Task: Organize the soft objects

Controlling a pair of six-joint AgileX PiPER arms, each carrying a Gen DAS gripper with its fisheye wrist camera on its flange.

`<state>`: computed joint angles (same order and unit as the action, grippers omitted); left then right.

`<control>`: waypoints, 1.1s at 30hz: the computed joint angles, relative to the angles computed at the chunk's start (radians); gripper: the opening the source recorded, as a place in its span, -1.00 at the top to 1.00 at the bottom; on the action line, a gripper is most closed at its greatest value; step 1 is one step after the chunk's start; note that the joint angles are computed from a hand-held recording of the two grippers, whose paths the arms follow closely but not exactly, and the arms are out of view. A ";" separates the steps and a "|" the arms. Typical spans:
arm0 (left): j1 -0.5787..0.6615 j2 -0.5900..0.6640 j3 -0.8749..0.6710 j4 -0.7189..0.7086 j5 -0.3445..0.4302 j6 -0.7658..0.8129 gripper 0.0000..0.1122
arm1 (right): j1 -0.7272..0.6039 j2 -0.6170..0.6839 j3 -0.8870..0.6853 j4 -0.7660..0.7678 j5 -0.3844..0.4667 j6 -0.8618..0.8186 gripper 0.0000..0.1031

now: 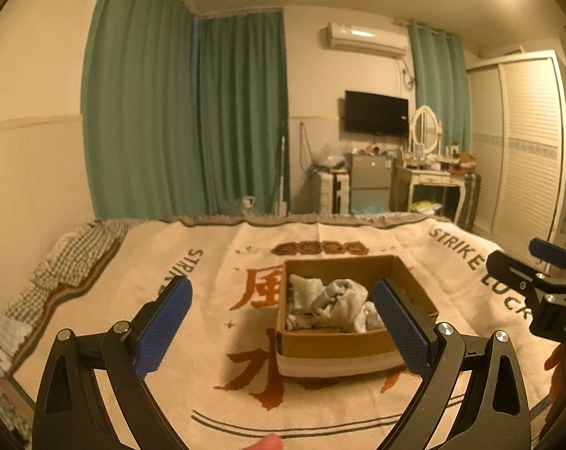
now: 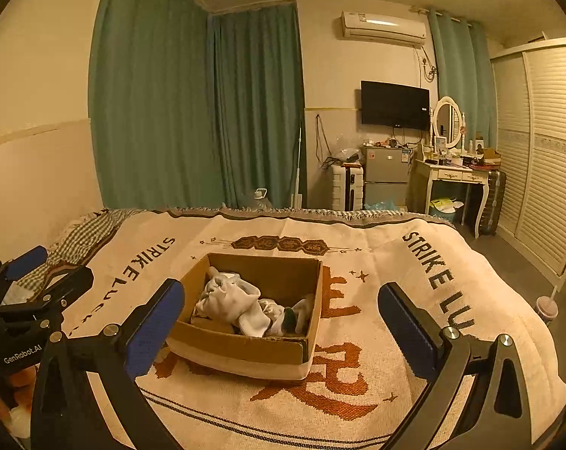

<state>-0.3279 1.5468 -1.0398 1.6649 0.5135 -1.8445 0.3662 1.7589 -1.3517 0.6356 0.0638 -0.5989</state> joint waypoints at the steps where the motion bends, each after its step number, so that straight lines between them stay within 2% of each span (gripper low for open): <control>1: 0.005 -0.001 -0.001 -0.004 -0.009 0.001 -0.77 | 0.000 0.002 -0.002 0.000 0.004 0.001 -1.00; 5: 0.008 0.005 -0.004 -0.010 -0.011 0.002 -0.77 | 0.000 0.006 -0.001 0.038 0.006 -0.039 -1.00; 8: 0.002 0.009 -0.007 -0.025 -0.007 0.021 -0.77 | 0.002 0.019 -0.016 -0.111 0.017 0.110 -1.00; 13: -0.004 0.013 -0.013 -0.049 -0.005 0.047 -0.77 | 0.004 0.024 -0.017 -0.150 0.019 0.148 -1.00; 16: -0.005 0.013 -0.015 -0.071 -0.003 0.071 -0.77 | 0.007 0.026 -0.017 -0.267 0.013 0.264 -1.00; 19: -0.008 0.014 -0.017 -0.070 -0.001 0.070 -0.77 | 0.003 0.026 -0.013 -0.216 0.010 0.217 -1.00; 21: -0.008 0.017 -0.016 -0.056 0.000 0.060 -0.77 | 0.003 0.030 -0.016 -0.266 0.011 0.268 -1.00; 24: -0.007 0.017 -0.016 -0.064 -0.003 0.064 -0.77 | 0.002 0.031 -0.016 -0.245 0.013 0.247 -1.00; 27: -0.006 0.016 -0.015 -0.061 -0.005 0.064 -0.77 | 0.005 0.034 -0.018 -0.337 0.013 0.335 -1.00; 33: -0.006 0.015 -0.012 -0.058 -0.002 0.062 -0.77 | 0.006 0.031 -0.019 -0.330 0.021 0.324 -1.00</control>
